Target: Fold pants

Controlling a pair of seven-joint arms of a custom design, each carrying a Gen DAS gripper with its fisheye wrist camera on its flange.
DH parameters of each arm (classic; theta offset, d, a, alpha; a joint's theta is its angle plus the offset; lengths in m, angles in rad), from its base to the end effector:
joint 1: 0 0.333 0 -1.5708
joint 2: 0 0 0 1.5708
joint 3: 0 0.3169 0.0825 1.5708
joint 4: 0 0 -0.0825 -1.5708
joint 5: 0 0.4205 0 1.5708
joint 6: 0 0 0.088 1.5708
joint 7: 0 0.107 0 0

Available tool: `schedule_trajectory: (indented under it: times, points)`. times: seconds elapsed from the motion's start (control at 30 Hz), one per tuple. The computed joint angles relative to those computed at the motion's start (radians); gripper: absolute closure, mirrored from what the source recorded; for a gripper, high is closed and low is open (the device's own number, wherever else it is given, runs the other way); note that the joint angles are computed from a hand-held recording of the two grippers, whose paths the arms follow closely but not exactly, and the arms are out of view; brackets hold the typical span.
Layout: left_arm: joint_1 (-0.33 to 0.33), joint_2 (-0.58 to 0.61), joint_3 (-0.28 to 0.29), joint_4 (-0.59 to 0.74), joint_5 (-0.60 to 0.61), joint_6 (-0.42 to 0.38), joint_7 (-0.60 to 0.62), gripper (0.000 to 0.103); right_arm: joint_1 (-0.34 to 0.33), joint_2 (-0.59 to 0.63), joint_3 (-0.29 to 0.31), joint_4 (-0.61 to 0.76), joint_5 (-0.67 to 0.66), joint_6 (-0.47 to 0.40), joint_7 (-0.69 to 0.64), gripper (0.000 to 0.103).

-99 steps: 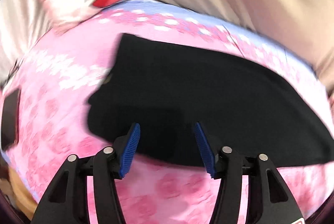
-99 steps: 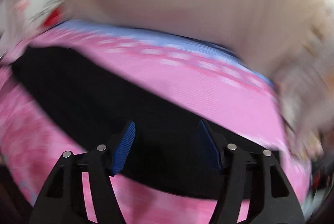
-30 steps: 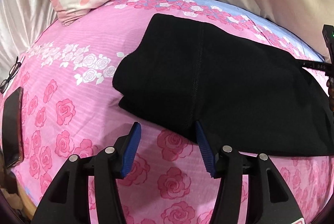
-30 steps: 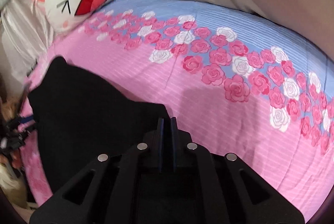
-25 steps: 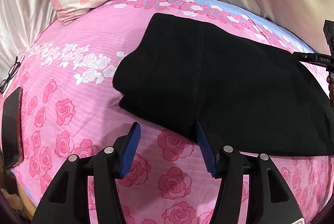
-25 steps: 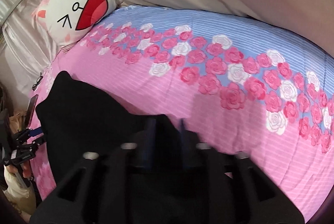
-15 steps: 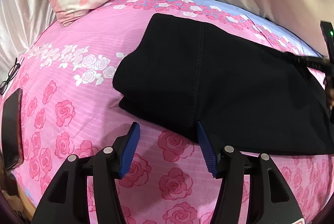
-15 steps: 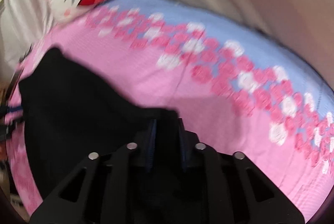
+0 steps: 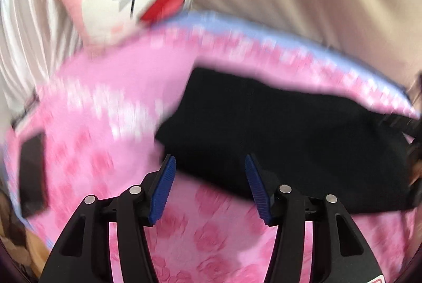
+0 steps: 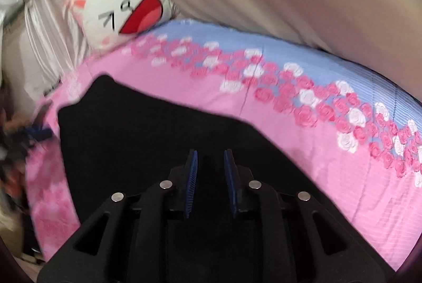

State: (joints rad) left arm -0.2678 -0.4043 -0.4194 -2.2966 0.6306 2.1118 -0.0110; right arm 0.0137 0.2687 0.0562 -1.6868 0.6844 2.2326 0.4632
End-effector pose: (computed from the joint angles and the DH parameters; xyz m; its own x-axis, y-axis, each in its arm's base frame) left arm 0.3905 -0.3027 0.5119 0.5652 -0.8234 0.0513 -0.5880 -0.4457 -0.6749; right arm 0.6980 0.0647 0.4633 0.7534 -0.6421 -0.1419 -0.5825 -0.5515 -0.5971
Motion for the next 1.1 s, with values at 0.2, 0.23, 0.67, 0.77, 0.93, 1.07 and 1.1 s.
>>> schedule_trajectory:
  times: [0.2,0.23,0.67,0.77,0.93,1.07,1.1]
  points:
    - [0.063,0.197,0.057,0.174,0.059,-0.032,0.044,0.024,0.01,0.1,0.014,0.086,-0.034,-0.008,0.093,0.086]
    - [0.049,0.248,0.088,0.205,0.027,-0.079,0.071,0.03,-0.006,0.103,0.014,0.103,-0.023,-0.046,0.117,0.086]
    - [0.013,0.218,0.056,0.199,0.104,-0.034,-0.067,0.032,-0.152,-0.092,-0.105,-0.127,0.05,0.001,0.034,0.08]
    - [-0.037,0.347,0.034,0.348,0.151,-0.071,-0.013,0.032,-0.265,-0.075,-0.147,-0.116,0.125,-0.055,0.011,0.086]
    - [-0.14,0.538,0.052,0.545,0.177,-0.062,0.039,0.032,-0.355,-0.032,-0.249,-0.084,0.066,0.225,0.136,0.078]
    - [-0.234,0.726,0.076,0.778,0.188,-0.108,0.119,0.032,-0.511,0.054,-0.255,0.06,0.142,0.178,0.153,0.078]
    - [-0.255,0.758,0.084,0.824,0.187,-0.121,0.14,0.032,-0.535,0.074,-0.245,0.093,0.137,0.15,0.143,0.077]
